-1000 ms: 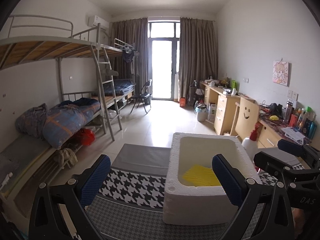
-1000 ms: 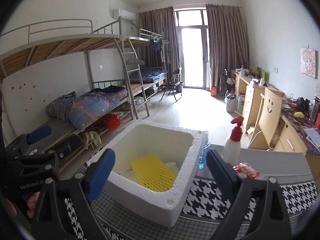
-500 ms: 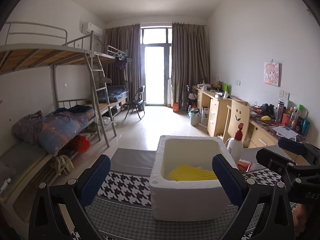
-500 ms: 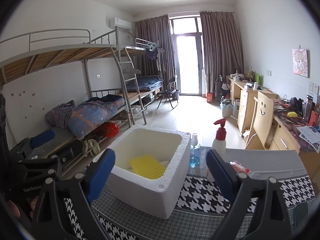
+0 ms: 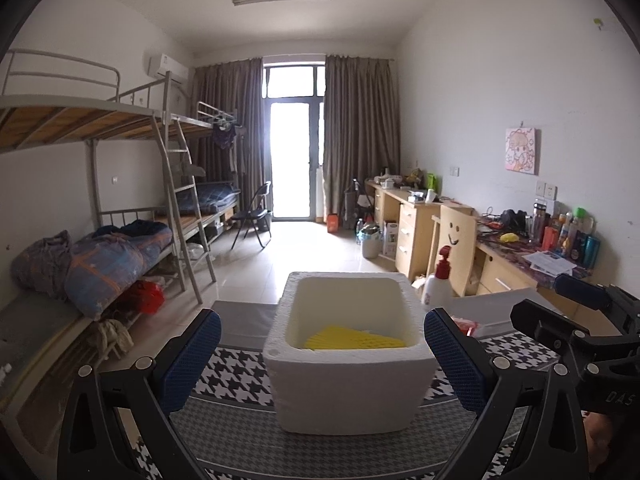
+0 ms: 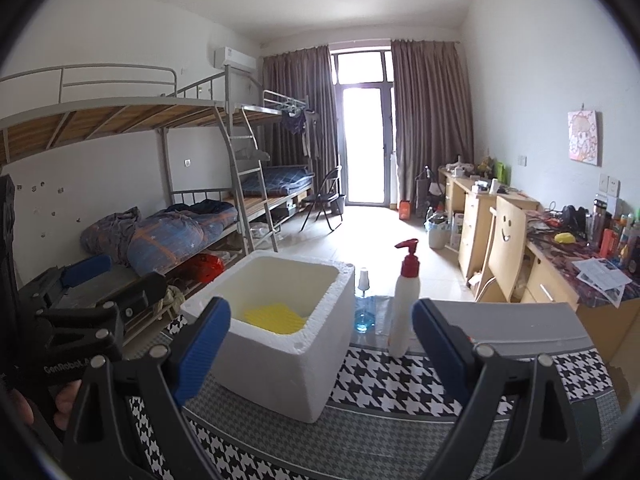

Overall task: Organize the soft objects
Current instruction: 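Withdraw both tools from the foam box toward the green packet and white tube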

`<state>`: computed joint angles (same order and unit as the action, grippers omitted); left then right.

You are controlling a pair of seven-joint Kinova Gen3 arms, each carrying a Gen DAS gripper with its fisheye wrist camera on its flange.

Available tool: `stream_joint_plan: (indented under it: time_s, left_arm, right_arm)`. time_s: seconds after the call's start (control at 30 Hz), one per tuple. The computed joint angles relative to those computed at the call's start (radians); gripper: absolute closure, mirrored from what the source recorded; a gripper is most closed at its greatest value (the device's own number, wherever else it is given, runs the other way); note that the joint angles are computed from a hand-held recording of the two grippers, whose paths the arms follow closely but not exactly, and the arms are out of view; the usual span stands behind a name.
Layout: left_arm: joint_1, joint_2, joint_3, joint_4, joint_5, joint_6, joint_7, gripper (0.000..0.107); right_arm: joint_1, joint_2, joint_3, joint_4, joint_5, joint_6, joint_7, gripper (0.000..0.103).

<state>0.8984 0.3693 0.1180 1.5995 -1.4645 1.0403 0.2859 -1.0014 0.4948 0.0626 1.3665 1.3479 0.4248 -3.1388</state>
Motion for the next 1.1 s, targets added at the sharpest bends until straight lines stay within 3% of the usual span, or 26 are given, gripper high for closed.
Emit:
stream_joint_plan:
  time_s: [0.13, 0.6, 1.1]
  left_arm:
    - [0.009, 0.004, 0.004, 0.008, -0.023, -0.008, 0.007, 0.006]
    - [0.015, 0.024, 0.011, 0.017, -0.059, -0.092, 0.025, 0.006]
    - [0.034, 0.053, 0.005, 0.011, -0.072, -0.182, 0.028, 0.006]
  right_arm:
    - [-0.016, -0.017, 0.008, 0.045, 0.1, 0.02, -0.119, 0.009]
    - [0.058, -0.067, -0.128, 0.165, 0.256, 0.156, -0.295, 0.009]
    - [0.106, -0.104, -0.211, 0.256, 0.28, 0.267, -0.376, 0.009]
